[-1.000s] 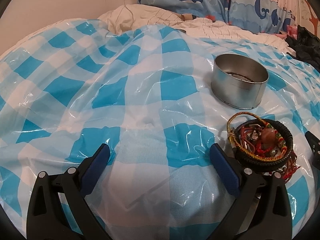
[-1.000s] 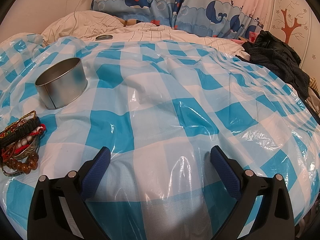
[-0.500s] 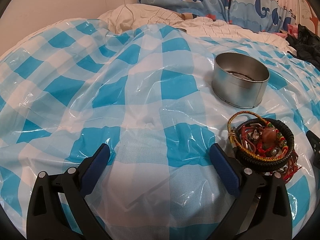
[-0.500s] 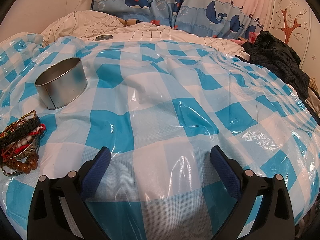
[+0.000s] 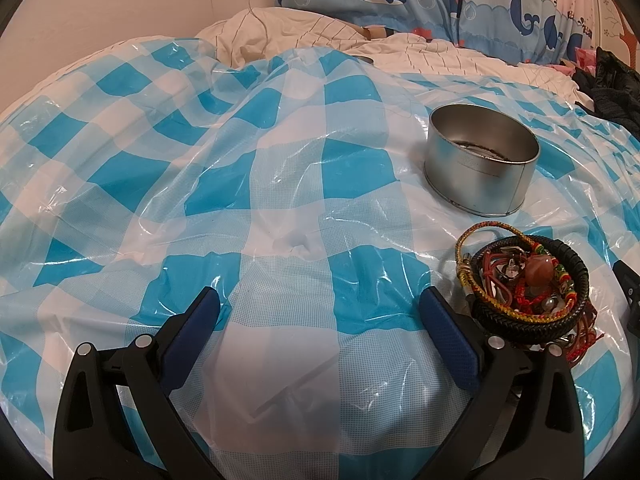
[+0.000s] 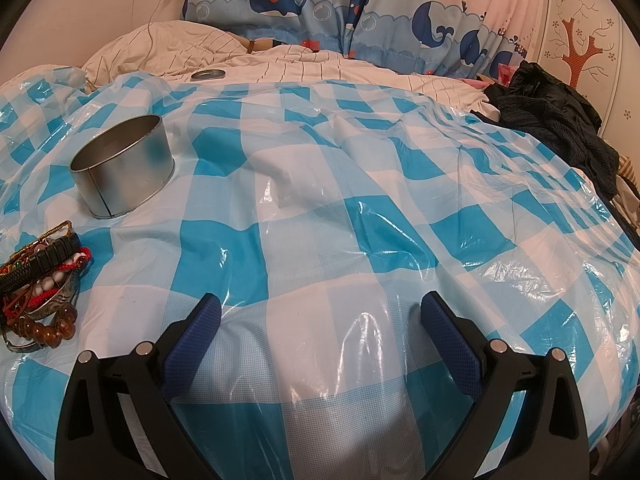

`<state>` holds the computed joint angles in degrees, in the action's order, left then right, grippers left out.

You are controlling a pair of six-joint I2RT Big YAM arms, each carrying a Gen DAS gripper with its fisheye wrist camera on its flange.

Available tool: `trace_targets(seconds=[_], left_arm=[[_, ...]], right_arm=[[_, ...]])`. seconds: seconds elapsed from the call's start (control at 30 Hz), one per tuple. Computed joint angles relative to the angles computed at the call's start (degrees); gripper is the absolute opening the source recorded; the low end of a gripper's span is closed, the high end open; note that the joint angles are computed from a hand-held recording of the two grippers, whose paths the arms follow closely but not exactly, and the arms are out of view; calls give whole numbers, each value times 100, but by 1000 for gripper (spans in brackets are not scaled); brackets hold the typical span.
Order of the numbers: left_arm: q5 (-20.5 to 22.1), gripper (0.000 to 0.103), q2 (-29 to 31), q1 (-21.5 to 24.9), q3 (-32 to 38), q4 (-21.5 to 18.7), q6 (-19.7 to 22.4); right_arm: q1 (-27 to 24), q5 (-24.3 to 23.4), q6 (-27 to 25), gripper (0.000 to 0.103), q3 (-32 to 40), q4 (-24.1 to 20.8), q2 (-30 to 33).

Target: Organize jewelry

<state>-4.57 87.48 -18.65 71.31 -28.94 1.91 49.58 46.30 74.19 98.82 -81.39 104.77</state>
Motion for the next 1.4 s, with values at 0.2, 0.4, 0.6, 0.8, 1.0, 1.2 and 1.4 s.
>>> trace_targets(seconds=[0.2, 0.4, 0.6, 0.8, 1.0, 1.2, 1.4], left_arm=[[-2, 96, 0, -1, -1, 1, 1], [-3, 96, 0, -1, -2, 3, 1], [-6, 96, 0, -2, -2, 4, 3], [-4, 96, 2, 0, 1, 4, 6], [-7, 96, -2, -2, -3, 6, 6], [-17, 96, -8, -4, -9, 13, 8], [1062, 96, -473, 331, -200, 97, -229]], right_arm=[[3, 1, 5, 96, -1, -5, -1], [1, 2, 2, 96, 5, -7, 3], [3, 4, 5, 96, 5, -12, 3], [3, 6, 4, 96, 6, -12, 5], [0, 7, 7, 96, 30, -36, 21], [3, 19, 3, 96, 34, -28, 20], [132, 249, -578, 96, -494, 1077, -411]])
